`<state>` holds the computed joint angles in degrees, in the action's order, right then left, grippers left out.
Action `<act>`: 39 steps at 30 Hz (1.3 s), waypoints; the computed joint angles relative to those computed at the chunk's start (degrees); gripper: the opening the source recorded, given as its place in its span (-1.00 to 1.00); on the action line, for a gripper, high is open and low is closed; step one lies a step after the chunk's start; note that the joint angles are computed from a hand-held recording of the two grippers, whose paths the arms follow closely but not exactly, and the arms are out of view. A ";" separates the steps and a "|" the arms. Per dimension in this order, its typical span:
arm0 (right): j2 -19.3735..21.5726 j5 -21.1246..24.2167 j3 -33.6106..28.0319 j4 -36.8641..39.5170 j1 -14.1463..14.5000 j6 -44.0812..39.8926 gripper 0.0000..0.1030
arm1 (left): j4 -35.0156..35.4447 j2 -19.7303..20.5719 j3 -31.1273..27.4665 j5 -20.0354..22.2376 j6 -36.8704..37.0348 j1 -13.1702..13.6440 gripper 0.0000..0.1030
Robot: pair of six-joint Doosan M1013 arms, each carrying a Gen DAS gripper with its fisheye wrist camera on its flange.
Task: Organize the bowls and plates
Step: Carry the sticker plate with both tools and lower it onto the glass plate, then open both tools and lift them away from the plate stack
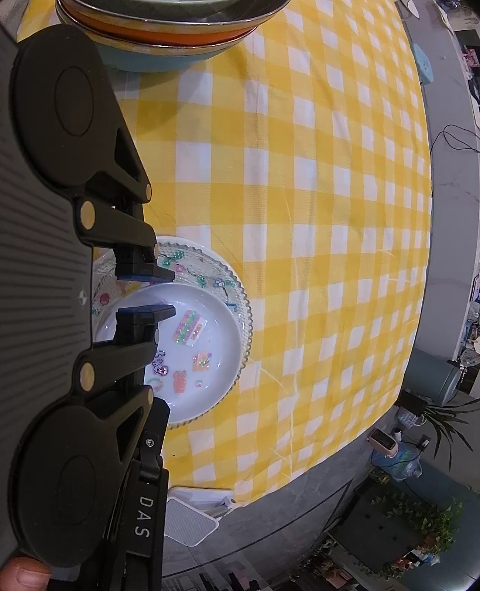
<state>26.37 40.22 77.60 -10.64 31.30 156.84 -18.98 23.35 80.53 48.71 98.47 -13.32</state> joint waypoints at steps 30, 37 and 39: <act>2.41 6.18 -3.63 0.62 0.38 -4.55 -0.89 | 3.28 0.30 0.07 -0.83 1.37 -0.82 -0.74; 2.56 6.65 -3.93 -0.04 0.60 -4.72 -0.88 | 5.96 0.00 0.76 -2.69 1.86 -1.55 -0.57; 2.64 6.97 -4.11 -0.44 0.68 -4.72 -0.88 | 5.17 0.08 0.62 -2.37 1.99 -1.36 -0.51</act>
<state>29.01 47.19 73.50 -11.08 31.99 152.12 -13.82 23.44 81.16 46.34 100.46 -14.68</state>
